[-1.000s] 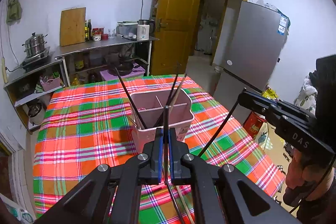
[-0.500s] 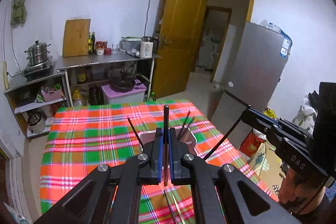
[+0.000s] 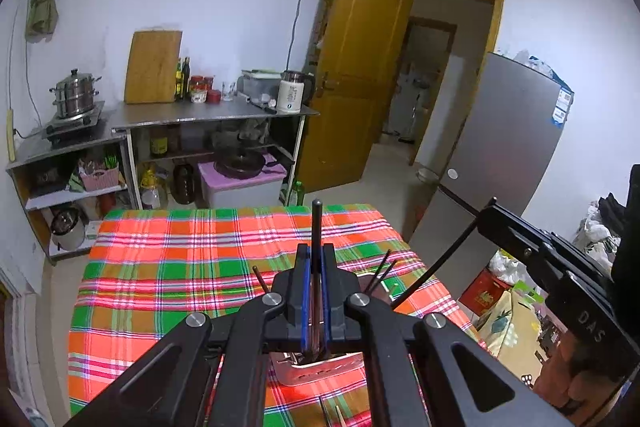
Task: Organize utensils
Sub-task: 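Lower both tools into the basket and open them to release the chopsticks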
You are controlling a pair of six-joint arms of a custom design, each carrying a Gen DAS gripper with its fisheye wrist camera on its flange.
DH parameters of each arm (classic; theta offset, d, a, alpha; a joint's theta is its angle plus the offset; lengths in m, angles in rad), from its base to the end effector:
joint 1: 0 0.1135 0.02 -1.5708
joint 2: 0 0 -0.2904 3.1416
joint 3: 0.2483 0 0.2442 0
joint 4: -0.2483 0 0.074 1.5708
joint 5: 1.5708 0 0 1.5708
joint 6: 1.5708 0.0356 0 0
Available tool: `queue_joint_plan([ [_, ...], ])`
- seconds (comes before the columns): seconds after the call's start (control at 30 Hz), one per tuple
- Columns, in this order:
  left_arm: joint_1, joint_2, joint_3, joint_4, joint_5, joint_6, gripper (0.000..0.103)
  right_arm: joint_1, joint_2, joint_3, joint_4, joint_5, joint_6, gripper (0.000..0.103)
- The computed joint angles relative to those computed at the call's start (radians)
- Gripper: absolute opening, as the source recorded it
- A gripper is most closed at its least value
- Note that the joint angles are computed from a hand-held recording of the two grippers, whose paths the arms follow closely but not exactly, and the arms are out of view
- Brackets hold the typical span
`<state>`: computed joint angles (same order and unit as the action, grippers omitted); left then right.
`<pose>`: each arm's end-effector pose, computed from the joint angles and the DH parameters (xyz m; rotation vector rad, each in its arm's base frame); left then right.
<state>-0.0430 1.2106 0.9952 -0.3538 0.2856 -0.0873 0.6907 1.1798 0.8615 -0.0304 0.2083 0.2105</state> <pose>0.2522 -0.0209 0.3350 0.1205 2.1346 -0.3818 0.2014 0.1569 0.3277 -0.3213 1.9059 0.4067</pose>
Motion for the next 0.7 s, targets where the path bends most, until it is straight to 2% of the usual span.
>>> queue_joint_plan([
  [0.33,-0.026,0.127,-0.078,0.129,-0.027,-0.004,0.004,-0.066,0.103,-0.06,0.086,-0.073,0.03,0.004],
  [0.7,-0.035,0.237,-0.128,0.217,-0.043,0.002,0.004,-0.104,0.19,-0.099,0.131,-0.123,0.039,0.004],
])
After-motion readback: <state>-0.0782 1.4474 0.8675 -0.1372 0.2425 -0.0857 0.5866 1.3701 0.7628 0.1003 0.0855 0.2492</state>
